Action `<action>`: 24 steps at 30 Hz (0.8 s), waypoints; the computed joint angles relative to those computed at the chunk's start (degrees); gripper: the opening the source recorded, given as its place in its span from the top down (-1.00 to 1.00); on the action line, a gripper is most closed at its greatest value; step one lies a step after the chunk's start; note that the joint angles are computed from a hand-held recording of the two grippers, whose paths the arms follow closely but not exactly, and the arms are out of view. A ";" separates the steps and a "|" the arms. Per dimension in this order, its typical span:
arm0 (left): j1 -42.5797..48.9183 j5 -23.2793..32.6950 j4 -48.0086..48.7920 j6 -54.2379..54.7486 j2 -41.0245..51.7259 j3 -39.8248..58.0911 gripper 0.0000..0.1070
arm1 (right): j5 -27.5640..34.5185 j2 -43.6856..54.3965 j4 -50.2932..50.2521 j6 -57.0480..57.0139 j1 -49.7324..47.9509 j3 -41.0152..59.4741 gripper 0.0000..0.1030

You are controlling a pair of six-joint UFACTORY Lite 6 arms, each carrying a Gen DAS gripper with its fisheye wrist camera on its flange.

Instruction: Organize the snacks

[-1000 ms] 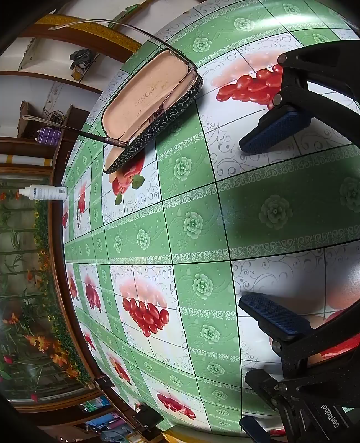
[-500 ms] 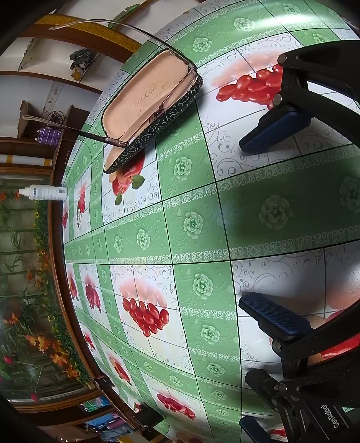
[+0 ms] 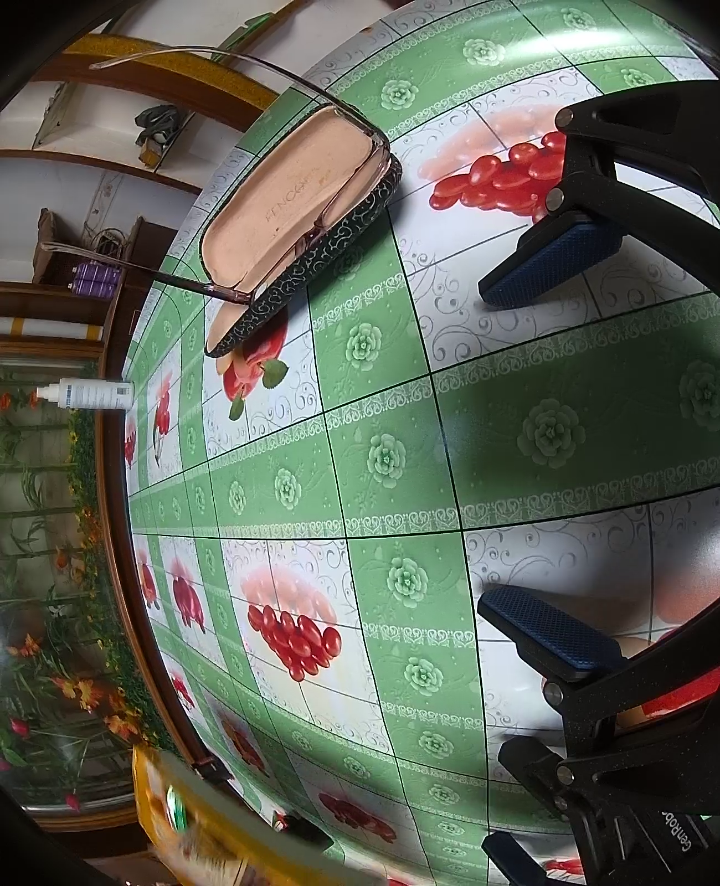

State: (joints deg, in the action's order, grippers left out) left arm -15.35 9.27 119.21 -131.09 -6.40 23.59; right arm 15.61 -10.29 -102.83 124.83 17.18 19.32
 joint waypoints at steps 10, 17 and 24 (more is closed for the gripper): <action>-1.25 0.67 -3.43 2.52 -2.25 -1.95 -0.92 | 0.00 0.23 -0.76 0.68 -0.11 0.02 -0.98; -1.38 1.27 -3.33 1.77 -2.51 -2.28 -0.92 | -0.18 -0.04 -0.20 -0.13 -0.35 0.00 -0.98; -5.56 6.15 -17.20 13.79 -3.37 -2.57 -0.93 | -0.15 -0.12 0.29 -0.41 -0.41 -0.01 -0.98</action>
